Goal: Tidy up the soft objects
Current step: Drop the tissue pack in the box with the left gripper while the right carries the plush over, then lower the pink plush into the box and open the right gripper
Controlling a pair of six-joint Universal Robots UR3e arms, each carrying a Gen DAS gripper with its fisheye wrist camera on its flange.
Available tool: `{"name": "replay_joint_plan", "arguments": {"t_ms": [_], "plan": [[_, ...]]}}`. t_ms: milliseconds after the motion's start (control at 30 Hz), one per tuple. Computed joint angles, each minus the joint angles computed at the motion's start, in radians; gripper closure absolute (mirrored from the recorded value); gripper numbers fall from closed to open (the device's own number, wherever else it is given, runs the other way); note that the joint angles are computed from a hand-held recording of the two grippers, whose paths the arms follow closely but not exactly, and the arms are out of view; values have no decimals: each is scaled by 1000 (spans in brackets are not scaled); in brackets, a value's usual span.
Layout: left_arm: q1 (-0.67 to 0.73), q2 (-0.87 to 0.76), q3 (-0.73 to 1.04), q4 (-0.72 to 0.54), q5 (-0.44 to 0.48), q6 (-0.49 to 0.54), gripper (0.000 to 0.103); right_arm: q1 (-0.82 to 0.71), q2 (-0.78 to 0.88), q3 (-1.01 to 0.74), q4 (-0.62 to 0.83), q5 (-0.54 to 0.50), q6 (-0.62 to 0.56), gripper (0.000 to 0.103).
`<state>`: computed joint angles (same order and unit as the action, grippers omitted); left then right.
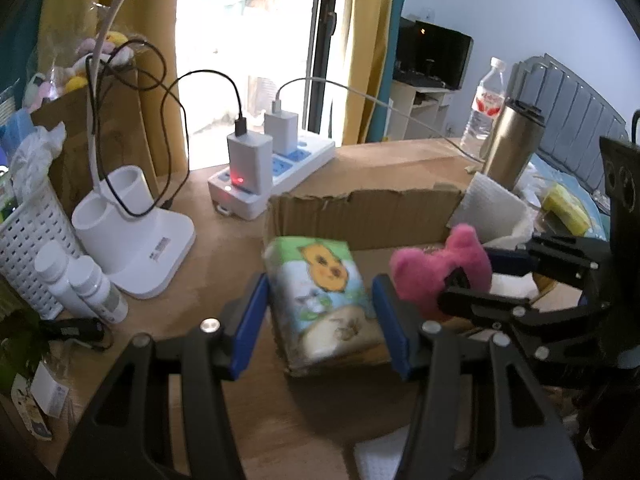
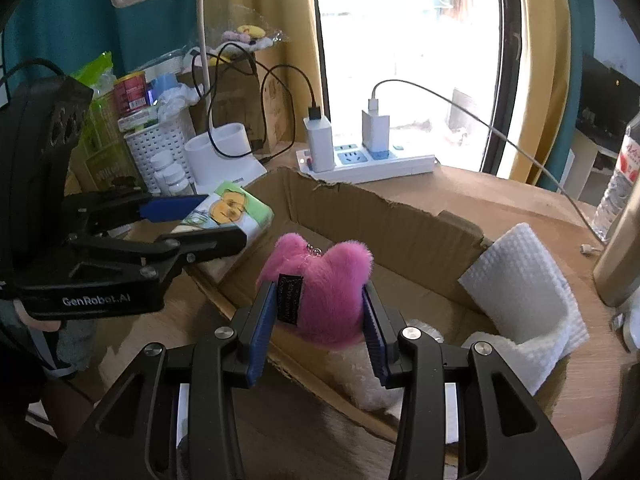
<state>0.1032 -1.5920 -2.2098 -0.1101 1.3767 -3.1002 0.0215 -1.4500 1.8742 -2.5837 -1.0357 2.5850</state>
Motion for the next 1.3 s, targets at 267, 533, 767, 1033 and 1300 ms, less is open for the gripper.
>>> {"name": "replay_joint_plan", "arguments": {"t_ms": [267,533,767,1033,1300], "plan": [[7,14,-3,-12,3,-6,47,17,30,-26,23,-17,4,59],[30,46,-35,0,-4,-9,47,26,41,-50,56,-26,13,59],[65,86,-81,5,-13,-14,47,35,56,-101,115,-1,34,58],[89,140,-128,3,-25,-14,47,65,63,-120,130,-32,51,47],[105,212,-164,-21,-42,-9,47,62,8,-79,112,-47,63,44]]}}
